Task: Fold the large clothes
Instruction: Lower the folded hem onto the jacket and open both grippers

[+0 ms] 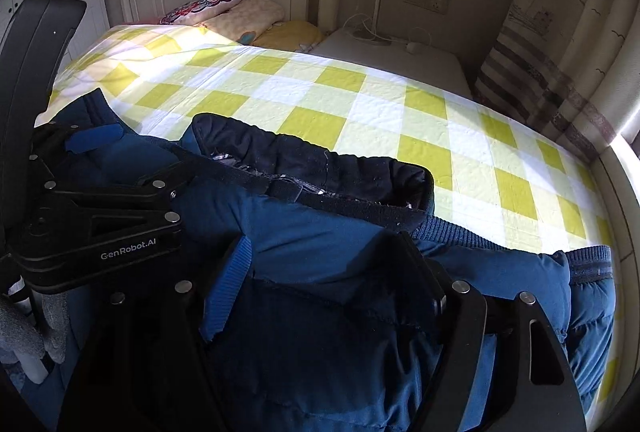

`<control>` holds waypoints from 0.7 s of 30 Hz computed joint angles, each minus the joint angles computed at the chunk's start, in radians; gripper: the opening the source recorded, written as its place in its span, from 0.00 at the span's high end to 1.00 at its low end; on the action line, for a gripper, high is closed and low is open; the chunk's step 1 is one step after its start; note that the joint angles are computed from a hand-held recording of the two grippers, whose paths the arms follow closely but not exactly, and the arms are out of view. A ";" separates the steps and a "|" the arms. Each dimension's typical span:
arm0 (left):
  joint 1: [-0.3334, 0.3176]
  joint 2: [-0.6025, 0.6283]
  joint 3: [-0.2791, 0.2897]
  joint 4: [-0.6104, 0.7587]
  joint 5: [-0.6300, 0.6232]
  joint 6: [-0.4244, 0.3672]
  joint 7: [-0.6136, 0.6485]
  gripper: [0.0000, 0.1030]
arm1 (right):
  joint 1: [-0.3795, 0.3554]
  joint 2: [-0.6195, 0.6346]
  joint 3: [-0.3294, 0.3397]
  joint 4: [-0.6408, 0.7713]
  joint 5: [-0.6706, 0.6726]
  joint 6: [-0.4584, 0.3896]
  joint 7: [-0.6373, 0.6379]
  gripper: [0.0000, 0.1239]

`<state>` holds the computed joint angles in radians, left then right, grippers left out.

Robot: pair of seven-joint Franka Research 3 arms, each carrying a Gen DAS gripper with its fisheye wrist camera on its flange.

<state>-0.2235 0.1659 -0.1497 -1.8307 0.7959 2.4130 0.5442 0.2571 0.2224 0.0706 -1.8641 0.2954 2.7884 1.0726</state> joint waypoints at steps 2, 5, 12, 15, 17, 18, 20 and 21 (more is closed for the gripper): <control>-0.001 0.001 0.000 0.000 0.002 0.001 -0.001 0.14 | -0.004 0.002 0.005 0.002 0.014 0.000 -0.008 0.41; 0.005 0.000 -0.001 -0.001 -0.019 0.008 0.021 0.14 | 0.024 -0.003 -0.022 0.001 -0.067 -0.004 0.043 0.42; 0.030 -0.079 0.019 -0.049 0.092 -0.032 0.038 0.15 | -0.025 -0.012 -0.065 0.030 -0.179 -0.033 0.098 0.43; 0.091 -0.121 0.031 -0.114 -0.015 0.044 0.059 0.15 | -0.104 0.013 -0.053 0.061 -0.009 -0.058 0.097 0.43; 0.120 -0.127 0.033 -0.138 -0.085 0.076 0.065 0.16 | -0.176 0.037 -0.008 0.086 0.180 -0.102 0.021 0.43; 0.132 -0.130 0.033 -0.149 -0.117 0.102 0.073 0.16 | -0.196 0.043 0.005 0.091 0.249 -0.116 -0.014 0.43; 0.146 -0.133 0.031 -0.166 -0.155 0.138 0.080 0.16 | -0.215 0.052 0.015 0.103 0.336 -0.138 -0.063 0.43; 0.153 -0.131 0.031 -0.169 -0.180 0.152 0.097 0.16 | -0.220 0.058 0.015 0.111 0.366 -0.151 -0.077 0.43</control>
